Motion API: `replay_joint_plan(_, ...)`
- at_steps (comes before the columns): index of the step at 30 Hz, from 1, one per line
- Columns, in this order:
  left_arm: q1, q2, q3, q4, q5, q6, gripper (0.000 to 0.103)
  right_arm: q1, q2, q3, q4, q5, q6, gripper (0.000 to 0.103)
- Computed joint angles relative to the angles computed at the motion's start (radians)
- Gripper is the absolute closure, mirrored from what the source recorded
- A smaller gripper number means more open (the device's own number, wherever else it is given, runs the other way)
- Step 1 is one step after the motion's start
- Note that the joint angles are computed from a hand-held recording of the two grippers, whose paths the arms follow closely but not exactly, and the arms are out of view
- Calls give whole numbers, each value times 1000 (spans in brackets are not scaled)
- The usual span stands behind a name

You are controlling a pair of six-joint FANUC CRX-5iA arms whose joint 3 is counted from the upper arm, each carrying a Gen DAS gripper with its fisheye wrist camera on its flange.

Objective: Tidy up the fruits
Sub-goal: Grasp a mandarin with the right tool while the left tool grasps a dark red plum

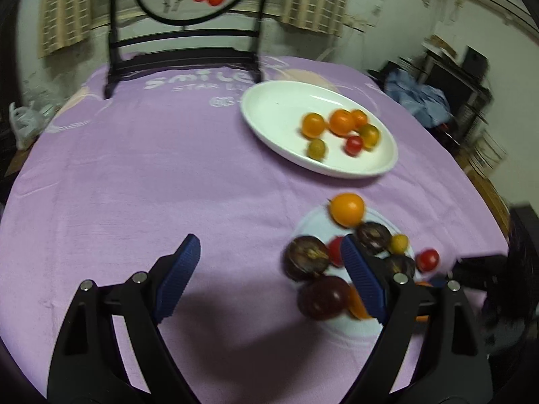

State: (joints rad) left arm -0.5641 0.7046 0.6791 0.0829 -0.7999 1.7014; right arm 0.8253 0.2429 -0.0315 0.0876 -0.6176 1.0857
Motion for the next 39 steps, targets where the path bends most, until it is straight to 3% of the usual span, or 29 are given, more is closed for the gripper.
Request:
replay_joint_plan(3,-2,-19,-60,69,29,-138,24,-22,-27,-15,-65,54,27,59)
replay_joint_plan(5,-2,-21,-84,117,27,-207,39,-32,-24,-13,-66,63,17,59)
replay_joint_plan(7,1,-12,-88,167,10,-257,47,-35,-26,-18,-52,60,-11,59)
replay_joint_plan(14,1,-8,-113,238,-2,-343,49,-33,-33,-25,-62,68,-1,59)
replay_joint_plan(23,-5,52,-13,189,-102,-303,48,-29,-50,-55,-44,94,-33,59)
replay_joint_plan(31,4,81,1,245,-107,-317,47,-23,-61,-75,-22,108,-66,59)
replay_joint_plan(33,8,83,-7,275,-108,-336,55,-26,-66,-80,-29,115,-69,59)
replay_joint_plan(34,11,84,-16,309,-107,-363,64,-28,-68,-79,-38,116,-66,59)
replay_joint_plan(39,4,82,-8,283,-110,-361,64,-36,-76,-87,-58,133,-67,59)
